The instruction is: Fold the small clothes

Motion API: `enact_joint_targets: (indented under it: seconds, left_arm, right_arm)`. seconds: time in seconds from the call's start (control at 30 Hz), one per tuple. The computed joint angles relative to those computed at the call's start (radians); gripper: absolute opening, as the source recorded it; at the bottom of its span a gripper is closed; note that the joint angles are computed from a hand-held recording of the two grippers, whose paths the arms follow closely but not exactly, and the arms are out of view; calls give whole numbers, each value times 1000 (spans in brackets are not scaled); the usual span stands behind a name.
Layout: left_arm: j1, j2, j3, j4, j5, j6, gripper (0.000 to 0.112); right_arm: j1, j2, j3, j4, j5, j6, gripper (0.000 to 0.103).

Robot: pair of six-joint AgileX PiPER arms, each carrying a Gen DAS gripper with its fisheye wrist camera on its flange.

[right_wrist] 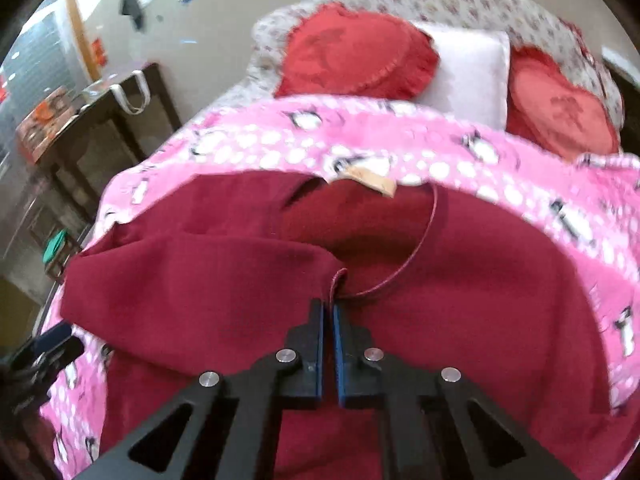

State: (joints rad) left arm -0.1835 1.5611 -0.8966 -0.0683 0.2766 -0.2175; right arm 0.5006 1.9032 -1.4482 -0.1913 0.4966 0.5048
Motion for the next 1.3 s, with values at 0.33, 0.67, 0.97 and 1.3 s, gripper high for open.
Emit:
enact_joint_targets:
  seconds: [0.33, 0.67, 0.97, 1.3]
  left_arm:
    - [-4, 46, -62, -15, 29, -1, 63]
    - [-70, 139, -151, 54, 35, -114, 63]
    - [-124, 282, -294, 280, 148, -318, 63]
    - [-177, 259, -327, 329, 129, -398, 63]
  right_arm:
    - [-77, -262, 302, -397, 112, 329, 3]
    - [-123, -251, 333, -464, 52, 412, 3]
    - [-203, -259, 361, -350, 63, 329, 16]
    - [-208, -296, 398, -179, -44, 189, 16]
